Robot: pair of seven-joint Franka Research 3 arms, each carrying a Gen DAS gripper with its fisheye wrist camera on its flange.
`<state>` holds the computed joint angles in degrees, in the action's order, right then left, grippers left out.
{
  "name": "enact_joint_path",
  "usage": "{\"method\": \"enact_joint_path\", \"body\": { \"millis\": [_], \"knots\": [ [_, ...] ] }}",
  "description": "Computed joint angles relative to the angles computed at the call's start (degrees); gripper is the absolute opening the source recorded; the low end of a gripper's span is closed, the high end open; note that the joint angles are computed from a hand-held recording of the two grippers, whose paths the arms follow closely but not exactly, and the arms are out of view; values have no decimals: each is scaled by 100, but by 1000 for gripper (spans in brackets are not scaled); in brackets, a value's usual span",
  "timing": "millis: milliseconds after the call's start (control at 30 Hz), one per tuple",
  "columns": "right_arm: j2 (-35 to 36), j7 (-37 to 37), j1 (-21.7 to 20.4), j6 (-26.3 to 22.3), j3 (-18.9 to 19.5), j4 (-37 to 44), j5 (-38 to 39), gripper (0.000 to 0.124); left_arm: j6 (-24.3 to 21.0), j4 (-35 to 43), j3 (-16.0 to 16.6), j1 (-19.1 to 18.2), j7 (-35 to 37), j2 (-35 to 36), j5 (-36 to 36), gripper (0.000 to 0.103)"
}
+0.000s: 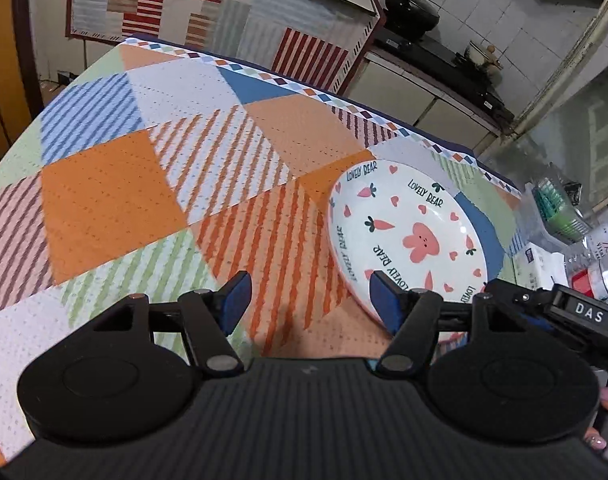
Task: Organize plates and bowls
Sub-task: 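Move the left gripper to the rim of the bunny-print plate, then close the left gripper on the bunny-print plate rim and lift it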
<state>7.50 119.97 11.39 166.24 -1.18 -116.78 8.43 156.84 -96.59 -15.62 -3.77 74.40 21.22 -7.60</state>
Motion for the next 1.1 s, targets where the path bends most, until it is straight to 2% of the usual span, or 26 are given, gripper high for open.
{"method": "enact_joint_path", "body": {
  "millis": [67,133,233,433,500,600,700,833,933,1033,1100],
  "knots": [
    [113,-403,-175,-58,155,85,626,73,-42,164,-89,33,113,152,-81,63],
    [201,-235,-90,-148,6,160,366,68,-207,309,-231,116,328,259,-248,63],
    [317,-201,-67,-296,-43,324,198,68,-131,294,-275,110,408,317,-405,63],
    [637,-637,-163,-631,54,733,396,59,-258,566,-107,-93,-51,615,-288,58],
    [719,-731,-204,-688,100,775,614,45,-353,646,-132,-82,-63,703,-245,49],
    [733,-385,68,-526,-178,656,51,25,-301,619,-358,113,97,764,-560,40],
    [712,-379,56,-432,-171,593,-11,25,-311,693,-591,300,220,886,-1011,28],
    [732,-549,-112,-595,-31,683,316,22,-434,845,-639,303,149,974,-1271,8],
    [644,-853,-223,-548,112,590,689,19,-885,1116,-366,65,86,952,-794,10],
    [356,-810,-80,-212,39,244,561,18,-1436,1257,-540,310,489,908,-1112,10],
    [240,-792,-36,-229,40,125,485,18,-1469,1119,-505,336,655,789,-1245,10]
  ]
}}
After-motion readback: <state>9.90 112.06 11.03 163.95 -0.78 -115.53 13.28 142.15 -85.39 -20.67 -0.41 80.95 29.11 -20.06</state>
